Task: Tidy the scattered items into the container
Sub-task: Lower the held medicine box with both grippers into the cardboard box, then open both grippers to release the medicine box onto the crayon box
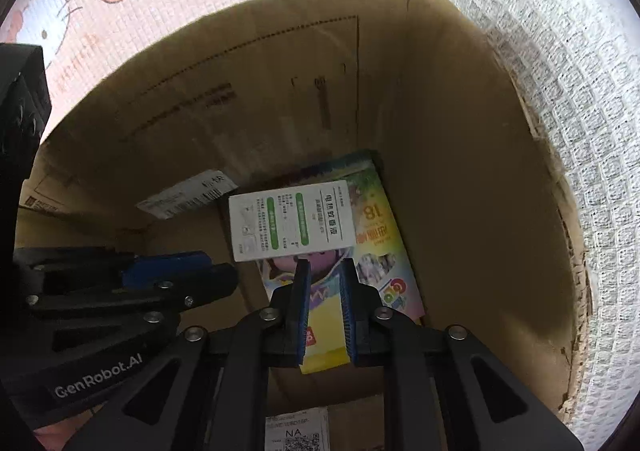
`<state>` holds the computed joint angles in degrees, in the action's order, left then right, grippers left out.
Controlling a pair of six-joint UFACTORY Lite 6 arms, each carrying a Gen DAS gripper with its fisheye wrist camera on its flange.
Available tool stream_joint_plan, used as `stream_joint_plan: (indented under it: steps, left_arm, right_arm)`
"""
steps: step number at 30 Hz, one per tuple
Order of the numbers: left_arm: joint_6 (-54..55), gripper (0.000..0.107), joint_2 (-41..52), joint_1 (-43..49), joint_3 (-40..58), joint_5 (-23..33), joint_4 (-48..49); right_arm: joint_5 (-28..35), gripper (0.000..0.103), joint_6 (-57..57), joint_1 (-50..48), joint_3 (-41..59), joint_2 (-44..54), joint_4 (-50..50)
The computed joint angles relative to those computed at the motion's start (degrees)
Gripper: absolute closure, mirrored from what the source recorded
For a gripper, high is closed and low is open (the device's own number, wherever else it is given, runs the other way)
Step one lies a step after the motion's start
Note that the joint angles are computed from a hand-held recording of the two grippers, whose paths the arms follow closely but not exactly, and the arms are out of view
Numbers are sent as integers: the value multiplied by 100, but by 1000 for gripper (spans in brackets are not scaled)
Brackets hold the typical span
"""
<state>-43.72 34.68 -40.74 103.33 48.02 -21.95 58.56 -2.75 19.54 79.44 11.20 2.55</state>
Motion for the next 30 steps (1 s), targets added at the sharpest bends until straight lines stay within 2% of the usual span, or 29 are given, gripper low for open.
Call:
stream_joint_plan:
  steps: [6, 9, 11, 15, 23, 30]
  left_arm:
    - [-811, 85, 189, -167, 228, 124, 945]
    - [-1305, 83, 505, -321, 670, 515, 1621]
    - [-1639, 75, 695, -446, 908, 752, 2096]
    - [-1622, 74, 623, -456, 782, 606, 2155]
    - [-1780, 74, 284, -426, 217, -200, 2175]
    - [-1619, 74, 446, -481, 450, -301, 1937]
  right_arm:
    - [482, 90, 156, -246, 513, 673, 508]
    - [578, 90, 195, -319, 581, 928, 657]
    - [471, 90, 306, -315, 543, 972, 569]
    - [429, 90, 447, -262, 560, 874, 487]
    - [366, 90, 1154, -100, 737, 660, -187]
    - [751, 90, 1256, 68, 738, 122, -553]
